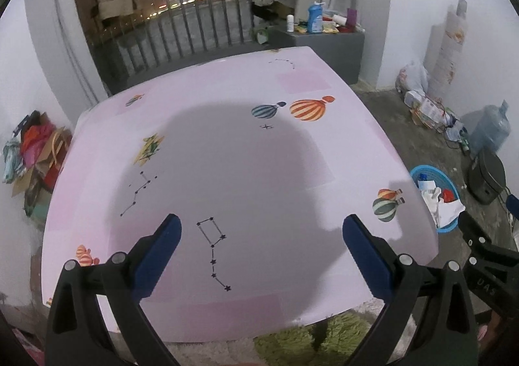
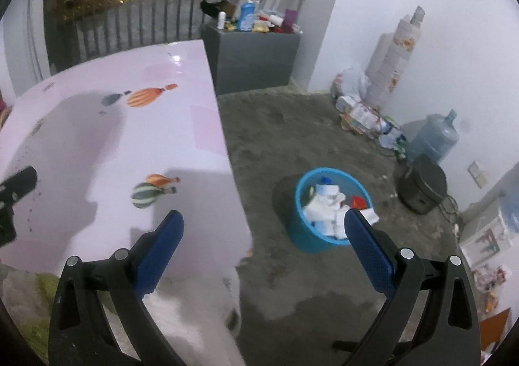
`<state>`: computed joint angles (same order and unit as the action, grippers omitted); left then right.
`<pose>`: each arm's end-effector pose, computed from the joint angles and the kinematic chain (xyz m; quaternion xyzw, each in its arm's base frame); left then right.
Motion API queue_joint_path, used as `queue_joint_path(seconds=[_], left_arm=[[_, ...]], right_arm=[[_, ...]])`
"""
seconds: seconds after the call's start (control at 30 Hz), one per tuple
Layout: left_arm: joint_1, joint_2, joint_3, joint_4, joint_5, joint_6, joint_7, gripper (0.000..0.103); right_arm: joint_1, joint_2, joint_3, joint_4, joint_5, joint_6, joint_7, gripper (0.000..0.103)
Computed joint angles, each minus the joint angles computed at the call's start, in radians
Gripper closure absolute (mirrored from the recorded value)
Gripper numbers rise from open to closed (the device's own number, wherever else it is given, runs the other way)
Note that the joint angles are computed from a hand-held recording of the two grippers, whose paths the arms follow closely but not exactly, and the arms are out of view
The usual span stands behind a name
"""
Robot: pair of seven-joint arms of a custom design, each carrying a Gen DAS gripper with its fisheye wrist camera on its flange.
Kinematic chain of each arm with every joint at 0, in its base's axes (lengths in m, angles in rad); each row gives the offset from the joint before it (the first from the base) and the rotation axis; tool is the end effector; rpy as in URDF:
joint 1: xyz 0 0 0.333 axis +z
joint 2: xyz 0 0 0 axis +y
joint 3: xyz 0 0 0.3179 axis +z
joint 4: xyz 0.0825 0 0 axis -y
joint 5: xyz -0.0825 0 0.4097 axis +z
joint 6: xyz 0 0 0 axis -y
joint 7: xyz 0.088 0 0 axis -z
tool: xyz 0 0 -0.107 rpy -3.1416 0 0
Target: Collect trash
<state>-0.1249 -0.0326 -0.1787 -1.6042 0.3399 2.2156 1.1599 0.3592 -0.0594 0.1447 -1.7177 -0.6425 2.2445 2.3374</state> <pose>0.5911 -0.1760 0.7045 -0.6589 0.6650 -0.2157 0.2777 0.5430 0.2828 0.6666 -0.6460 0.6479 -0.3346 0.2258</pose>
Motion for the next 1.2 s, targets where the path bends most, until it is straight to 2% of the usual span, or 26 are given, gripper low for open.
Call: queue_joint_path(seconds=[0.53,1.2], left_arm=[[0.001,0.025,0.006,0.026,-0.018,-0.035,-0.042,0.006],[0.003,0.011,0.006,0.003,-0.012,-0.021,-0.059,0.006]], right_arm=[[0.012,0.012,0.0,0.008,0.015,-0.034,0.015,0.008],[0.012,0.011,-0.002,0.008,0.013,-0.023,0.024,0.008]])
